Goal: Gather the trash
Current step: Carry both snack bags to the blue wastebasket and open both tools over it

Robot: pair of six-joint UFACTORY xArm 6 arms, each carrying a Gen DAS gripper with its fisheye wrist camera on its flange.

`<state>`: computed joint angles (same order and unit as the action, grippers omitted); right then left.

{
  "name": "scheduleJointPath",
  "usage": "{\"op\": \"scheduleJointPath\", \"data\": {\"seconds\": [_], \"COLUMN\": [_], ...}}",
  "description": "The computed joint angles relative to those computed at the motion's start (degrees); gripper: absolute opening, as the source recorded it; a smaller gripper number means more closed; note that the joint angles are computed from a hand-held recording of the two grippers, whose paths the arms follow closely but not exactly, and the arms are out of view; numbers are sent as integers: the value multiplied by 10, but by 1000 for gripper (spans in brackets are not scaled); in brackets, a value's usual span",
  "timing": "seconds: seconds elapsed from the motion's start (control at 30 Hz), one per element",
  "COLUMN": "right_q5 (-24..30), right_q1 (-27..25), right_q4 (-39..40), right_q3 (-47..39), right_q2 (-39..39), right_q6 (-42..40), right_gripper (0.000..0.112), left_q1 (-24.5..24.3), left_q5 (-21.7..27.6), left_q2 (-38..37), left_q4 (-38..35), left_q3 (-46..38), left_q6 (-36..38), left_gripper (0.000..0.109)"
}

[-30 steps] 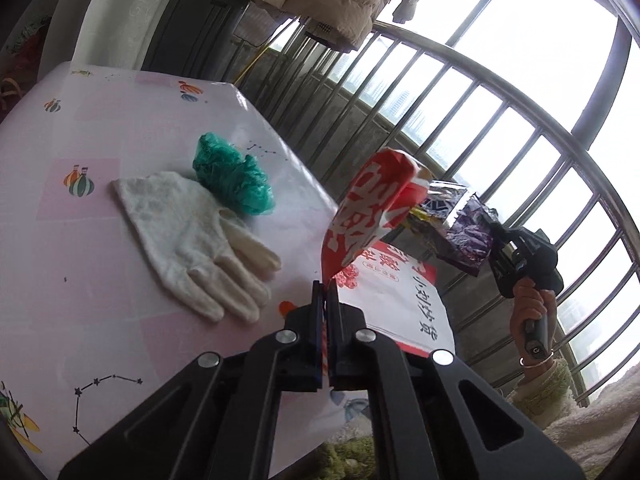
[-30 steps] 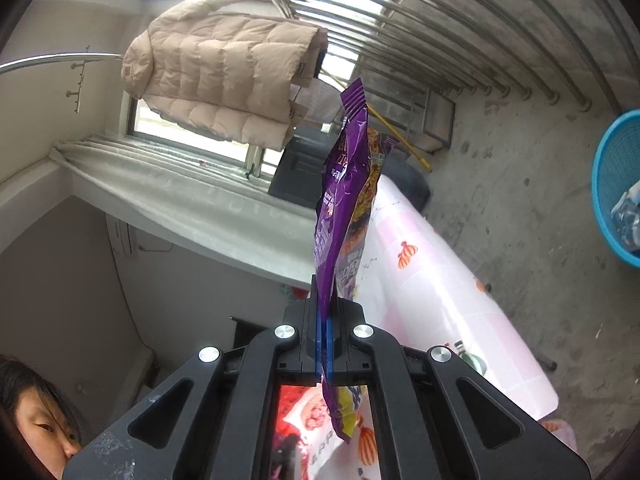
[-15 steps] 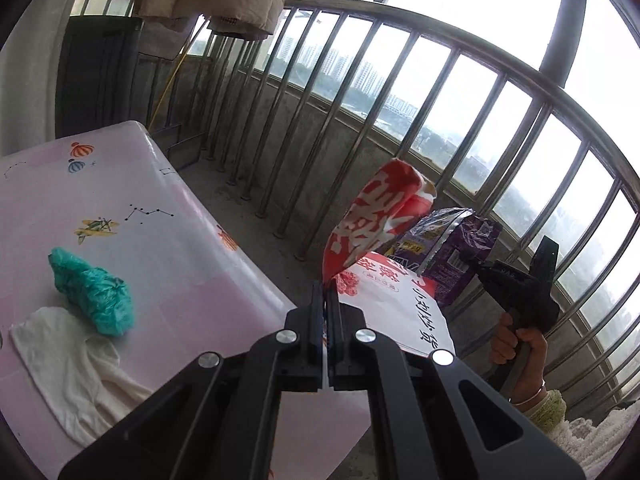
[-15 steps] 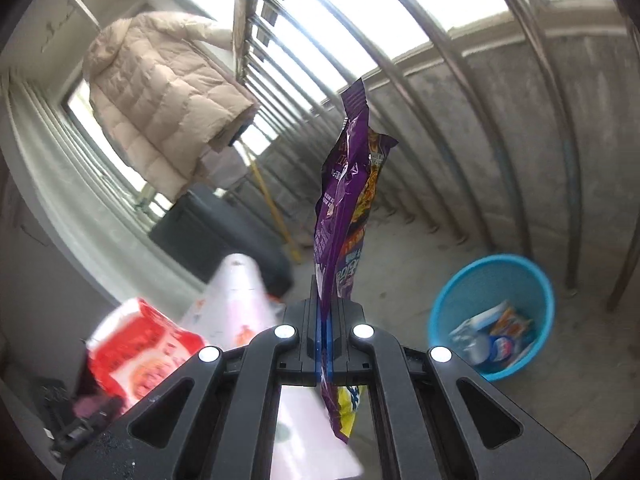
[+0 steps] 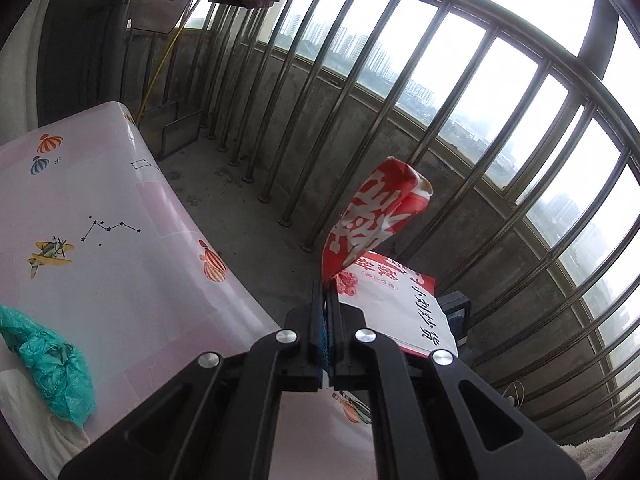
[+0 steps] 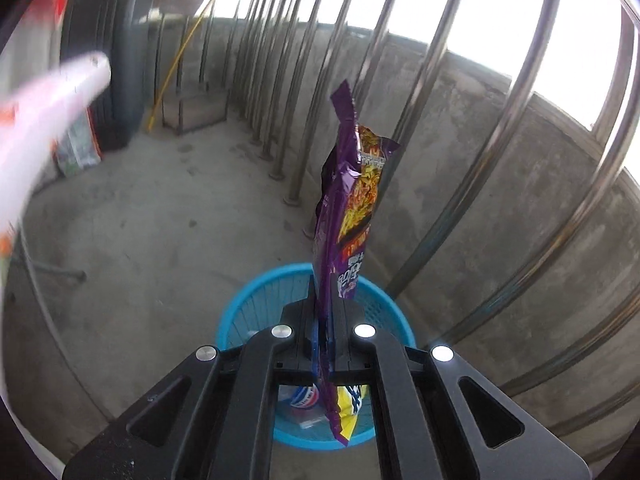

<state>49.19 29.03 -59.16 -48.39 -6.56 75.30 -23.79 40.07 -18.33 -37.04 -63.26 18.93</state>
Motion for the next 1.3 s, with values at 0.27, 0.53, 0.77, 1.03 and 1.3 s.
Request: {"op": "scheduleJointPath", "data": {"seconds": [0.27,0.53,0.77,1.03,1.3], "right_q5": [-39,36,76,11,-71], "right_q1": [-19,6,-8,-33,-43], "right_q4": [102,110,160,173,156], "right_q3": [84,220,290,328,289], "right_q2": [-25,-286,-415,-444,-390], "right_q6": [104,337,361,367,333], "right_gripper": [48,56,56,56,56], "left_q1": [-33,-124,-219,-200,-145], "left_q5": [12,28,78,51,10], "left_q2": [57,194,397,340,166], "left_q4": [29,111,304,255,240], "left_q3": [-49,-175,-366,-302,-163], "left_q6": [-13,-73,-159,-192,-218], "left_gripper": [1,1,54,55,59]}}
